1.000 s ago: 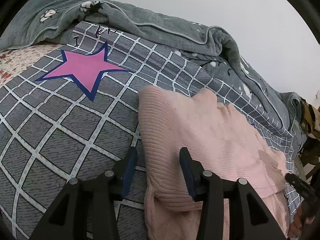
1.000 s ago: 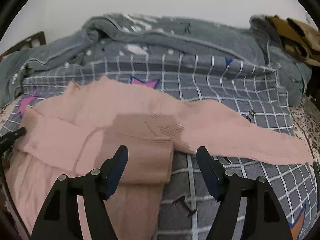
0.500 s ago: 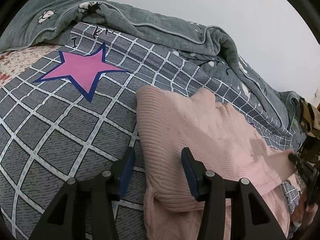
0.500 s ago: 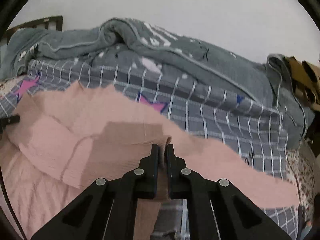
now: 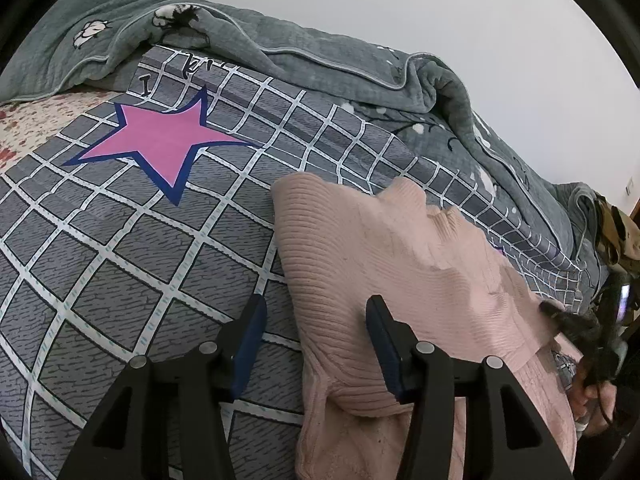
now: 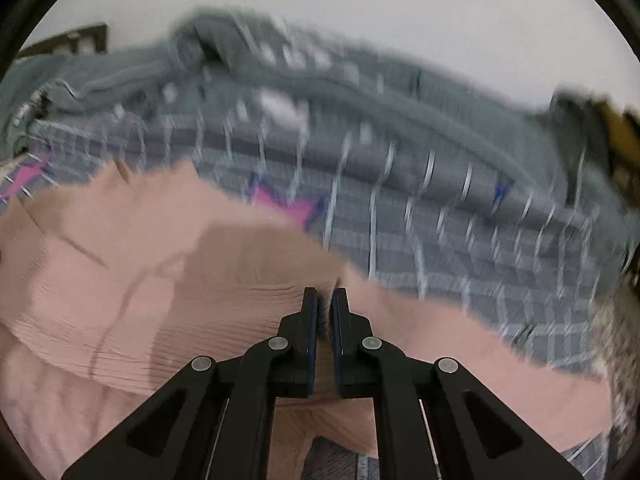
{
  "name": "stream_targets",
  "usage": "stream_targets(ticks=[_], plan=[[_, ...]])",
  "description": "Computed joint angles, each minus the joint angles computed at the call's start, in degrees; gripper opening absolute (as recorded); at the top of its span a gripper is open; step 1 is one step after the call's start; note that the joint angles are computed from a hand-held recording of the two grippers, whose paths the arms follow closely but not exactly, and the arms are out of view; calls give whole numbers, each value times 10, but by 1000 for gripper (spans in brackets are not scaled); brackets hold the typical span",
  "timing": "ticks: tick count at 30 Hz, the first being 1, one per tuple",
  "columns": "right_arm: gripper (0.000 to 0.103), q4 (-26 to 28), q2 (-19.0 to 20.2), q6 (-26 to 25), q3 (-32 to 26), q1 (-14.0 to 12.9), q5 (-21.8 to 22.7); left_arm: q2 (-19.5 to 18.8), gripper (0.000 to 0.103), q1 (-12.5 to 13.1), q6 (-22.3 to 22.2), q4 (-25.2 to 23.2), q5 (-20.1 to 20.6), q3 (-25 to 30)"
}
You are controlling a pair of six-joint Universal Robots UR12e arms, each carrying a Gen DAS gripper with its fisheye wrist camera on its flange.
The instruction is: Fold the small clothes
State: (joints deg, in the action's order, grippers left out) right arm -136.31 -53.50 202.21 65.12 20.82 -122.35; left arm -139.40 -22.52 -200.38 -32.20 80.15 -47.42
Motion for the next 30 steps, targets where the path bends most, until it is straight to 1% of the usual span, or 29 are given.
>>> stream_targets(ticks=[2, 3, 4, 5, 6, 8, 9, 10, 11, 13, 15, 16, 17, 21, 24, 25, 26, 27, 28, 30], plan=[[6, 52, 3, 32, -9, -8, 26, 0, 51, 0, 0, 1, -1, 0], [6, 50, -1, 39, -5, -11, 40, 0, 52, 0, 1, 0, -3, 1], [8, 41, -4, 43, 1, -11, 39, -1, 53, 0, 2, -1, -4, 2], [18, 41, -7, 46, 5, -10, 37, -2, 54, 0, 4, -4, -4, 4], [31, 44, -9, 48, 6, -9, 34, -3, 54, -1, 5, -7, -2, 8], [40, 37, -13, 51, 14, -6, 27, -5, 53, -1, 8, -11, 1, 11], [40, 28, -17, 51, 19, -4, 22, -5, 47, -2, 6, -8, 5, 10], [40, 19, -21, 51, 25, -1, 18, -4, 20, -2, 0, 0, 6, 6], [42, 11, -24, 50, 29, 2, 17, -3, 17, 2, -6, 7, -11, 3], [48, -19, -33, 42, 41, 8, 15, -1, 16, 5, -22, 20, -21, -5], [60, -57, -44, 29, 59, 20, 5, 0, 16, 6, -31, 26, -23, -9], [62, -66, -47, 27, 65, 24, -1, 0, 16, 6, -31, 24, -24, -9], [62, -78, -52, 26, 76, 32, -14, 0, 21, 6, -31, 19, -22, -8], [62, -96, -73, 31, 107, 48, -28, 6, 29, 4, -23, 15, -12, -15], [62, -88, -93, 55, 136, 58, -76, 10, 37, 0, -5, 16, -1, -20], [62, -91, -104, 62, 151, 60, -92, 11, 46, -1, 4, 16, -1, -21], [62, -91, -115, 73, 167, 60, -109, 11, 57, -2, 14, 19, -3, -23], [62, -86, -125, 89, 180, 60, -123, 12, 60, -3, 22, 22, -1, -24], [62, -78, -141, 118, 199, 58, -142, 13, 64, -6, 32, 25, 10, -26], [62, -70, -175, 176, 237, 50, -149, 13, 66, -9, 46, 21, 26, -23]])
